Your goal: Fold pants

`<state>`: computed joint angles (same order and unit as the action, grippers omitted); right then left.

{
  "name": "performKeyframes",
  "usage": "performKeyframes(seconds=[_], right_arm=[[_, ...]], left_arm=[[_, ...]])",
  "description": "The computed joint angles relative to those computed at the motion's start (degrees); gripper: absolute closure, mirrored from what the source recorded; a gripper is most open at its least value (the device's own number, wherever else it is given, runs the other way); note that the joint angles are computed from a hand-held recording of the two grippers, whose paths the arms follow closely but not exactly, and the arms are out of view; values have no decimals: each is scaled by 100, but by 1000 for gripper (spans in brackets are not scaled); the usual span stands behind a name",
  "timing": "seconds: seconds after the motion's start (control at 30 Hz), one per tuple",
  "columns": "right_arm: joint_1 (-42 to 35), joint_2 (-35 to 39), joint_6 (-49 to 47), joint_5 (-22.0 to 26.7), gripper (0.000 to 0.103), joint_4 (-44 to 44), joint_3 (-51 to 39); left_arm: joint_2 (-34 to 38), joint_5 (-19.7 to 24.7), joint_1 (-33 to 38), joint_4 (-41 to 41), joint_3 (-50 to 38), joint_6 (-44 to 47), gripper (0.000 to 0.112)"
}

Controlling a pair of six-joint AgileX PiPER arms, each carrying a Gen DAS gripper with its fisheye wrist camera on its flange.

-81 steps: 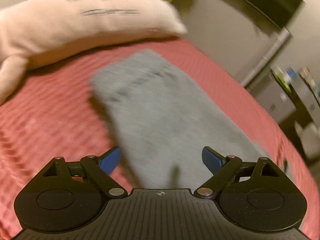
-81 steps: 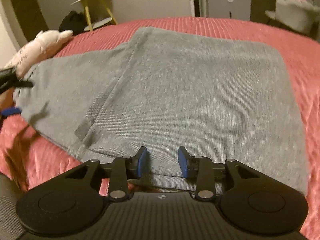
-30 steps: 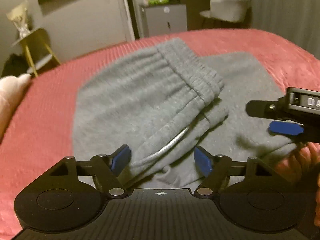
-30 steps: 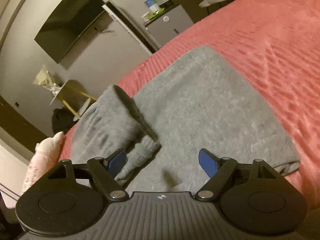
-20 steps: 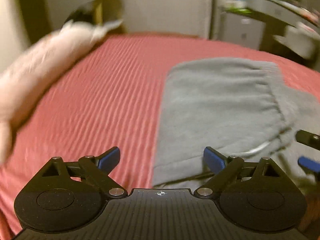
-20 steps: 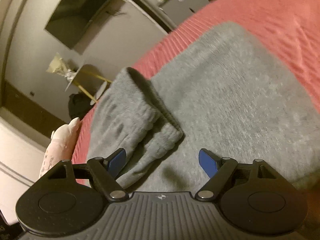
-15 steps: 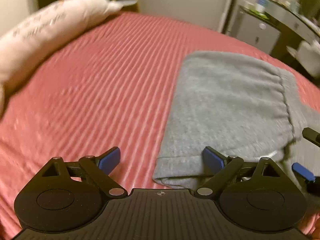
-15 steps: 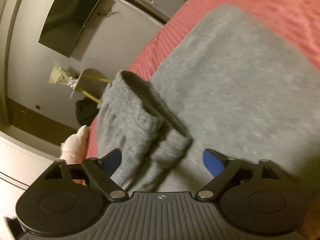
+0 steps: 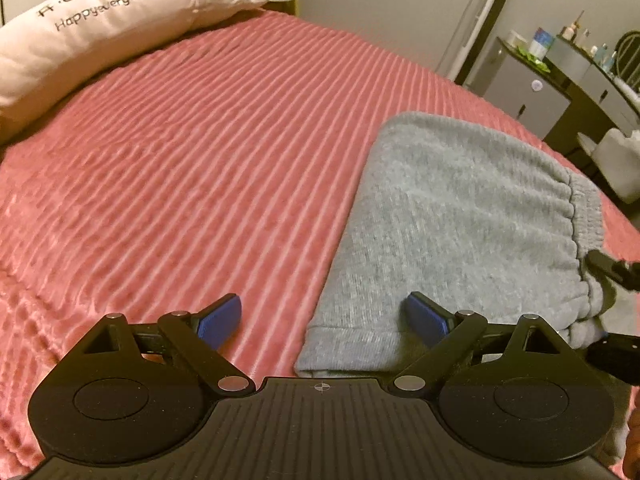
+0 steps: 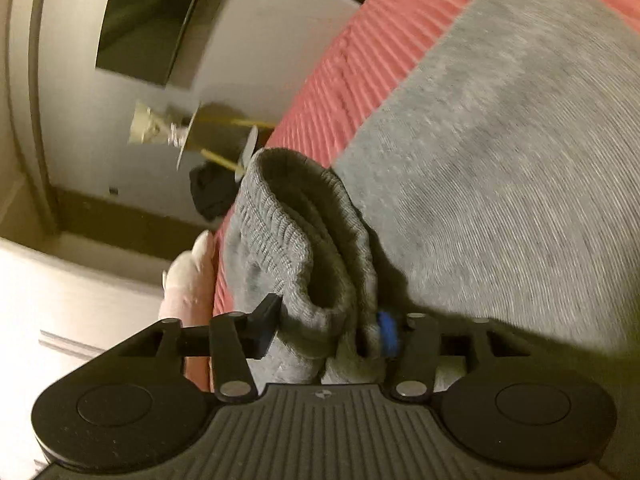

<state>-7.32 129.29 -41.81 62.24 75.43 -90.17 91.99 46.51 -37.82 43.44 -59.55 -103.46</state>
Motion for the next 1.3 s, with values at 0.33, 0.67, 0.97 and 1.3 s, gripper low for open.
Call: performKeyframes(seconds=[0.33, 0.67, 0.97, 1.3], right_arm=[[601, -217, 352, -639, 62, -793, -485], [663, -1766, -372, -1124, 68, -401, 746], [4, -2540, -733, -958, 68, 107, 1565], [-379, -1719, -63, -896, 19, -953, 1307]], left_arm=[[-12, -50, 31, 100, 41, -313, 18], [-221, -71, -12, 212, 243, -617, 17], [-303, -89, -19, 213, 297, -611, 17], [-86, -386, 20, -453, -36, 793, 17]])
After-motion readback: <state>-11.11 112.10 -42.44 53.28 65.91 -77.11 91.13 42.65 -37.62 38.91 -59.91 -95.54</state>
